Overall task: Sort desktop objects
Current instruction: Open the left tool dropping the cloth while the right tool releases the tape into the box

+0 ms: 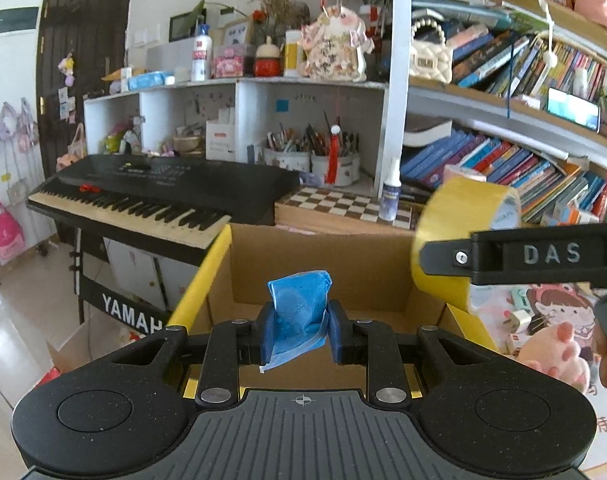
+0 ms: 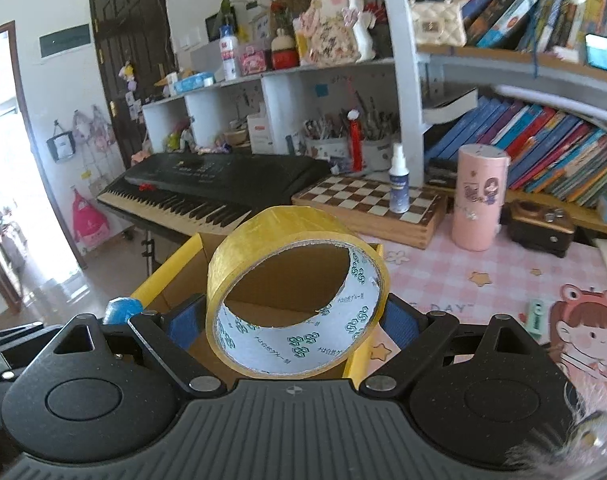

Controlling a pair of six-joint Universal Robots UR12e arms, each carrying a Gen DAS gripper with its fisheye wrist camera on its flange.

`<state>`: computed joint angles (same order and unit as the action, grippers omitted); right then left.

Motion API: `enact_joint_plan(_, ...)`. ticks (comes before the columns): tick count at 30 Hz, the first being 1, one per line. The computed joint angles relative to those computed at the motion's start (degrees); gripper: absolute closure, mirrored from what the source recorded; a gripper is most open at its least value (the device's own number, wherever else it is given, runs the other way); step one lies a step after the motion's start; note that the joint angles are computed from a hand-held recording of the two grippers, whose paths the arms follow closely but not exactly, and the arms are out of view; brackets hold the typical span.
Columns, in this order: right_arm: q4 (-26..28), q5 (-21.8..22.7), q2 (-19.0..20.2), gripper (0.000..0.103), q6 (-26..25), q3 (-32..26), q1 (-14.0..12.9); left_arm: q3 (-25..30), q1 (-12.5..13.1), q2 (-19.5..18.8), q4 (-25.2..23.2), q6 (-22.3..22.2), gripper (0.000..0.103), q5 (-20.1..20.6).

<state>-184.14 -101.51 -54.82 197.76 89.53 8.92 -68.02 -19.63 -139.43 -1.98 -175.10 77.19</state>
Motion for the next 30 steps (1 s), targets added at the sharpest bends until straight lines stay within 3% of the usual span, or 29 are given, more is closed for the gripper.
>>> enact_joint_plan(12,9.45,6.69,3.63,0.012,-6.44,-6.48,-1.95,5.85,-0.59,-2.34,-14.35,1.43,0.078,0.84)
enact_joint_plan(20,20.46,11.08,5.73,0.012,-13.67,-11.59,-2.45,7.19,-0.83,-2.97,-16.67,3.28,0.077,1.49)
enact_joint_plan(23,24.85,12.68,6.55,0.012,-14.02,-13.53,-2.81,7.50,-0.89,-3.08,-17.06,2.88,0.075,1.82)
enact_joint_plan(30,31.46,11.76,7.86,0.012,-18.34,-16.91,-2.66,6.89,-0.79,-2.78,-16.54,3.36,0.070,0.97)
